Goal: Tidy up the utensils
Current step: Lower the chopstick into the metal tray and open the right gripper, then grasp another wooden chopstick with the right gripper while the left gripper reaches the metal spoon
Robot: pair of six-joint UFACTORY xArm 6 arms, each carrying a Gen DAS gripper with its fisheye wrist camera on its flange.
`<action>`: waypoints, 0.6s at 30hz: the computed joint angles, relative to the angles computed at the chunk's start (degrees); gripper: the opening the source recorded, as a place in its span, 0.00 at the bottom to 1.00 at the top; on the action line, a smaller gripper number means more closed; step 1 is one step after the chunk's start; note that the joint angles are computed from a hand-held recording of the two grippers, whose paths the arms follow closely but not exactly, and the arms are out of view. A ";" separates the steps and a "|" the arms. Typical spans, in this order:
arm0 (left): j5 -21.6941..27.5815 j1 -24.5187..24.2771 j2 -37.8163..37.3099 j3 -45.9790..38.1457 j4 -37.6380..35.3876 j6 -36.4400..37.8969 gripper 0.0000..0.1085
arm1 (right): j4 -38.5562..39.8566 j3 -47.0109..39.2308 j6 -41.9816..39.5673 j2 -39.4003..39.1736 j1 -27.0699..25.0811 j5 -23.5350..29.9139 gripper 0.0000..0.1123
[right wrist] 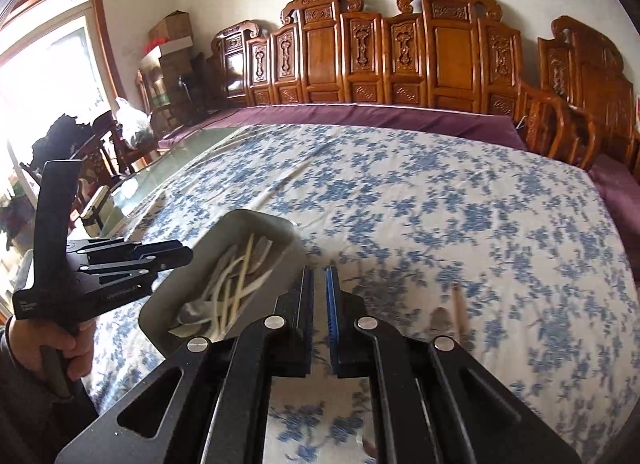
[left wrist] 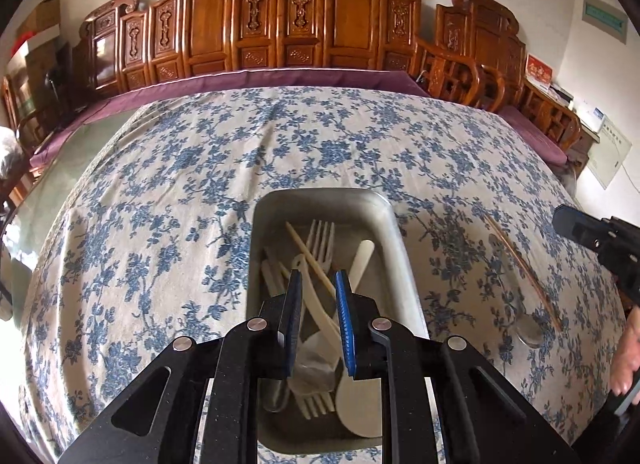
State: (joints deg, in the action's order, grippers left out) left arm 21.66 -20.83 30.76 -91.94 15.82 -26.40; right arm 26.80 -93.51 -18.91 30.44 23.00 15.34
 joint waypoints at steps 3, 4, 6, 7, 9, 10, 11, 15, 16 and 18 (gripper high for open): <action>-0.29 -0.88 0.10 -0.03 -0.78 0.64 0.22 | -2.32 4.24 -0.58 -2.96 -1.60 0.22 0.28; -0.62 -1.14 0.08 0.06 -0.92 0.83 0.28 | -4.46 5.72 0.46 -3.71 -2.28 0.23 0.33; -0.97 -1.70 0.15 0.06 -1.07 1.14 0.31 | -8.82 8.05 3.62 -4.33 -3.84 0.06 0.33; -0.92 -2.02 0.27 -0.08 -1.25 1.52 0.31 | -9.82 8.11 4.66 -4.05 -4.67 1.13 0.33; -0.88 -2.57 0.50 -0.25 -1.33 1.60 0.33 | -13.02 8.49 7.98 -3.28 -5.81 1.32 0.33; -0.78 -2.88 0.67 -0.44 -1.67 1.79 0.33 | -13.28 8.15 8.44 -2.47 -6.55 1.91 0.33; -0.62 -3.13 0.84 -0.64 -1.95 2.00 0.33 | -13.31 7.84 8.50 -1.80 -6.90 2.62 0.33; -1.26 -4.38 0.88 -0.48 -1.91 2.36 0.35 | -16.02 5.49 10.24 1.67 -8.11 6.17 0.33; -1.35 -4.68 0.92 -0.48 -2.13 2.65 0.35 | -16.51 4.97 10.26 2.45 -8.26 6.87 0.31; -1.24 -5.32 1.06 -0.54 -2.03 2.87 0.35 | -18.95 4.10 11.58 3.63 -8.44 7.84 0.26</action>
